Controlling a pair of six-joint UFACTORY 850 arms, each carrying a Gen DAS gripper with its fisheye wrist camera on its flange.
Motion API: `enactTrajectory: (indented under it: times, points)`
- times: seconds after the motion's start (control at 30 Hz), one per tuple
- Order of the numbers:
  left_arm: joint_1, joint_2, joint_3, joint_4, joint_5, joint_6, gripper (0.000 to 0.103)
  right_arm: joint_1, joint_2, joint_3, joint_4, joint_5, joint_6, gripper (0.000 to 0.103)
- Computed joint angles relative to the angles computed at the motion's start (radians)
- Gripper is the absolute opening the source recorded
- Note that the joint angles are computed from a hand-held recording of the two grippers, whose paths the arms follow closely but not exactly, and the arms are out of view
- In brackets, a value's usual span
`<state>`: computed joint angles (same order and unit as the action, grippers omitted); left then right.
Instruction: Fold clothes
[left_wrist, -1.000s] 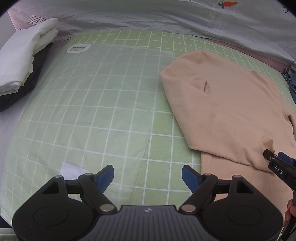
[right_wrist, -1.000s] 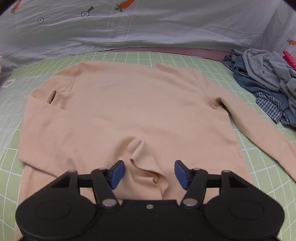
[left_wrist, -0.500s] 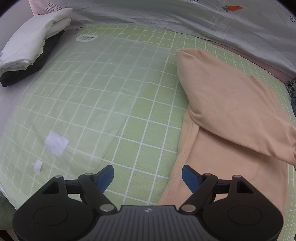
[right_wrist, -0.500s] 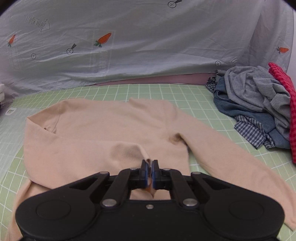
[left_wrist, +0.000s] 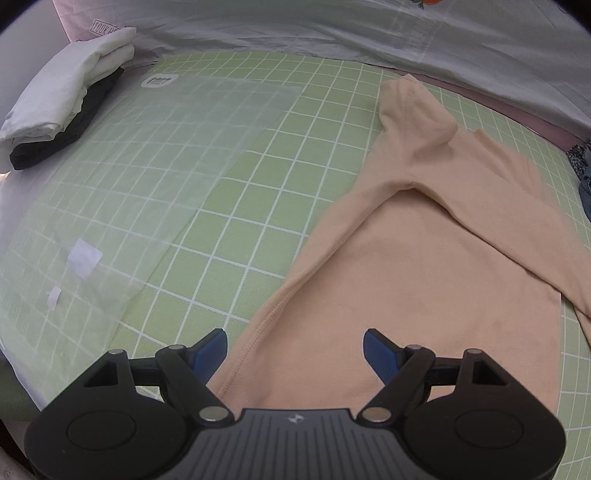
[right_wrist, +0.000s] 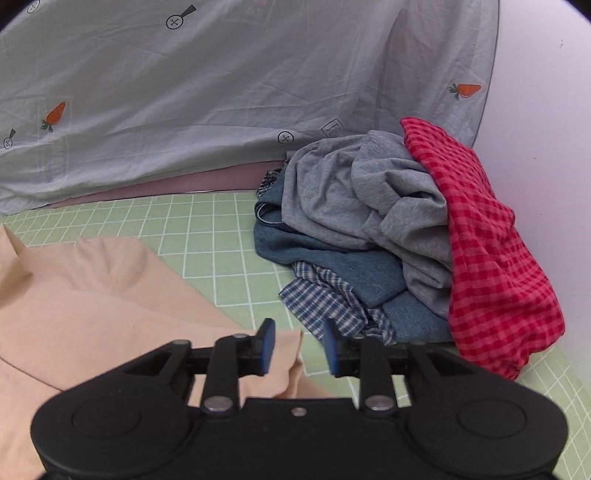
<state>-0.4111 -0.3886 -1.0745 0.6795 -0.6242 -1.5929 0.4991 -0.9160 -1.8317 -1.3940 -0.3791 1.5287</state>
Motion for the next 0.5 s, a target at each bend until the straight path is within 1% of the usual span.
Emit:
enactTrajectory:
  times: [0.03,0.07,0.1,0.23,0.3,0.4,0.5]
  points:
    - [-0.001,0.008,0.010,0.007,-0.006,-0.010,0.083,0.007,0.005,0.010,-0.036,-0.003,0.048,0.058]
    - [-0.002,0.016,0.020,0.015,-0.012,-0.022,0.083,0.016,0.007,0.014,-0.036,-0.003,0.060,0.060]
    - [-0.001,0.027,0.036,0.027,-0.010,-0.039,0.083,0.025,0.009,0.016,-0.030,-0.003,0.066,0.065]
    - [0.022,0.083,0.117,0.091,0.028,-0.107,0.087,0.086,0.020,0.026,0.010,-0.020,0.048,0.075]
    - [0.041,0.114,0.162,0.131,0.053,-0.136,0.087,0.124,0.033,0.040,0.017,-0.030,0.062,0.077]
    - [0.083,0.154,0.224,0.164,0.103,-0.104,0.087,0.182,0.050,0.055,0.053,-0.047,0.088,0.078]
    - [0.134,0.204,0.289,0.171,0.158,-0.046,0.087,0.246,0.036,0.043,0.117,-0.105,0.095,0.078]
